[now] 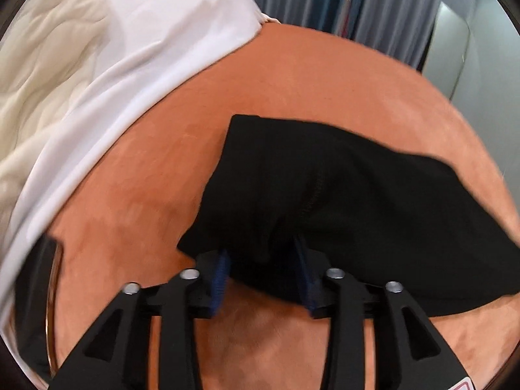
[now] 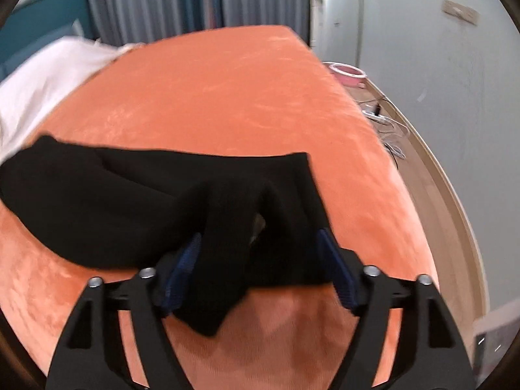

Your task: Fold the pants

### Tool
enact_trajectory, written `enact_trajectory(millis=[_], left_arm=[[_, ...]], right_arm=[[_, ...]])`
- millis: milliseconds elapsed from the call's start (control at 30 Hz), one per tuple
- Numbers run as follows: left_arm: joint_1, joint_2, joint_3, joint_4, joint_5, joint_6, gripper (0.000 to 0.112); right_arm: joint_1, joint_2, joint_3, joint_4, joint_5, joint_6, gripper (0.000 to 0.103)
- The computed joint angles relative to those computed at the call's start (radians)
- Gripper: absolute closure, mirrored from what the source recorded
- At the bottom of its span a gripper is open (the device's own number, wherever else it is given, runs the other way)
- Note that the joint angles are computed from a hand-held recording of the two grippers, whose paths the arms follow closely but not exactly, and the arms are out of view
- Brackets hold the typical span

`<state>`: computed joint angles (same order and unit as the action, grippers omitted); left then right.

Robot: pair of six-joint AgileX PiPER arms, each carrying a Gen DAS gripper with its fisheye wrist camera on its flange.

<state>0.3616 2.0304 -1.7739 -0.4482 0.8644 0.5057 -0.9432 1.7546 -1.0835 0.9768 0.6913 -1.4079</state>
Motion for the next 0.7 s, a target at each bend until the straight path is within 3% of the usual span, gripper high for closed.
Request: enact_trajectory(millis=[67,233,300,400,533,567,600,633,700], left_arm=[[0.022,-0.072,0.056,-0.026,-0.018,0.009,0.064],[0.021,-0.197,0.103,-0.049,-0.042,-0.021,0.041],[0.016,-0.224,0.141,-0.074,-0.075,-0.06,0.024],[-0.039,-0.173,0.124,0.014,-0.083,-0.246,0.022],[-0.089,-0.1,0.149,0.091,-0.089,-0.405,0.022],[-0.089,-0.087,0.152,0.089,-0.087,-0.422,0.022],[-0.091,-0.074,0.163,0.084,-0.086,-0.44,0.022],[-0.091,-0.073,0.181,0.093,-0.093,-0.448,0.022],[-0.109,-0.082,0.215,0.138,-0.139,-0.463,0.022]], right_arm=[[-0.083,-0.028,0.022,0.067,0.074,-0.037,0.019],[-0.316,-0.042,0.033,0.178,0.322,-0.002,0.017],[-0.346,0.001,-0.004,0.203,0.399,0.075,0.017],[-0.332,0.031,-0.035,0.192,0.419,0.147,0.017],[-0.184,0.073,-0.091,0.102,0.386,0.308,0.017],[-0.161,0.069,-0.078,0.112,0.378,0.301,0.022],[-0.135,0.044,-0.054,0.117,0.329,0.269,0.053],[-0.079,0.001,-0.031,0.082,0.241,0.219,0.094],[-0.001,-0.079,-0.019,0.061,0.121,0.156,0.097]])
